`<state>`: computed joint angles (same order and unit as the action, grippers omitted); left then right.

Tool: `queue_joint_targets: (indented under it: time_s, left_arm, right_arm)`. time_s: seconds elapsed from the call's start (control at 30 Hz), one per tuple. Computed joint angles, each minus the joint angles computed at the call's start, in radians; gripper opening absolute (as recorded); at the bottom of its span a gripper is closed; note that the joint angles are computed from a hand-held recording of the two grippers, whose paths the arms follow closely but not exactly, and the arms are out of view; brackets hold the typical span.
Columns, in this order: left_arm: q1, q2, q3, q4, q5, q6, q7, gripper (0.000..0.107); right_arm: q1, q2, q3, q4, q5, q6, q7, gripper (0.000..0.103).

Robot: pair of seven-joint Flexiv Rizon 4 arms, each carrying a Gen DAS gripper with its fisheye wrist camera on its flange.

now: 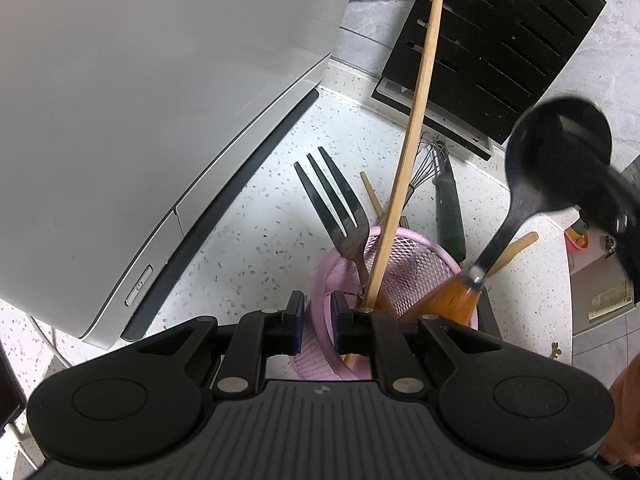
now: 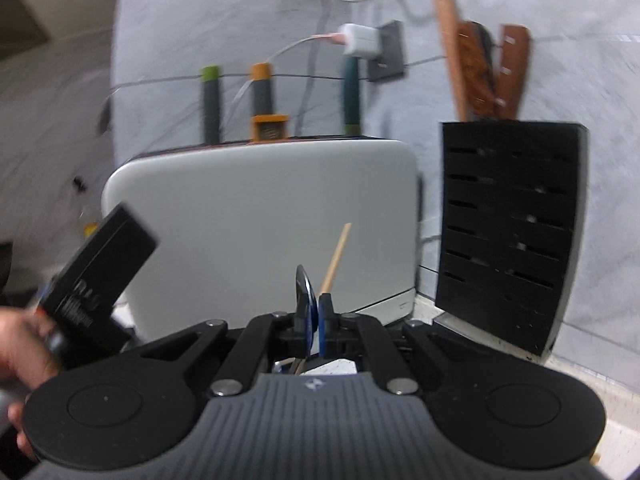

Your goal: Organize utensils

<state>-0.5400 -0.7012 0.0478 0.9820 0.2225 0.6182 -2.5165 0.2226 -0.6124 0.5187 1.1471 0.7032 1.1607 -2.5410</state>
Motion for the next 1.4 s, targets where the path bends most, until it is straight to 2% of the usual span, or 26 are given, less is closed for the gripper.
queue_joint_targets:
  time_s: [0.13,0.47,0.73,0.9,0.93,1.1,1.23,1.4]
  left_arm:
    - [0.000,0.001,0.000,0.002,0.000,0.002,0.000,0.014]
    - [-0.001,-0.009,-0.001,-0.012,-0.003,-0.008,0.002,0.012]
    - [0.001,-0.010,0.000,-0.010,-0.004,-0.009,0.005,0.012]
    - [0.001,-0.010,-0.002,-0.009,-0.004,-0.008,0.011,0.013]
    - [0.001,-0.009,-0.003,-0.008,-0.005,-0.006,0.013,0.013]
    - [0.003,-0.003,-0.003,0.007,-0.007,0.004,0.015,0.019]
    - [0.002,0.001,-0.001,0.013,-0.003,0.006,0.014,0.019]
    - [-0.002,-0.004,0.001,0.000,0.001,-0.007,0.011,0.019]
  right_arm:
    - [-0.018,0.015,0.012,0.032,-0.005,-0.036,-0.071,0.000]
    - [-0.012,0.031,-0.039,0.037,-0.024,-0.220,-0.100,0.002]
    - [0.004,0.027,-0.082,0.016,-0.030,-0.308,-0.034,0.003]
    - [-0.006,0.018,-0.095,-0.022,-0.015,-0.391,0.043,0.010]
    - [-0.013,0.013,-0.095,-0.037,-0.004,-0.415,0.060,0.017]
    - [-0.060,-0.010,-0.095,-0.116,0.063,-0.527,0.114,0.024]
    - [-0.068,-0.018,-0.122,-0.141,0.080,-0.525,0.152,0.026]
    - [-0.047,-0.019,-0.171,-0.133,0.013,-0.461,0.218,0.027]
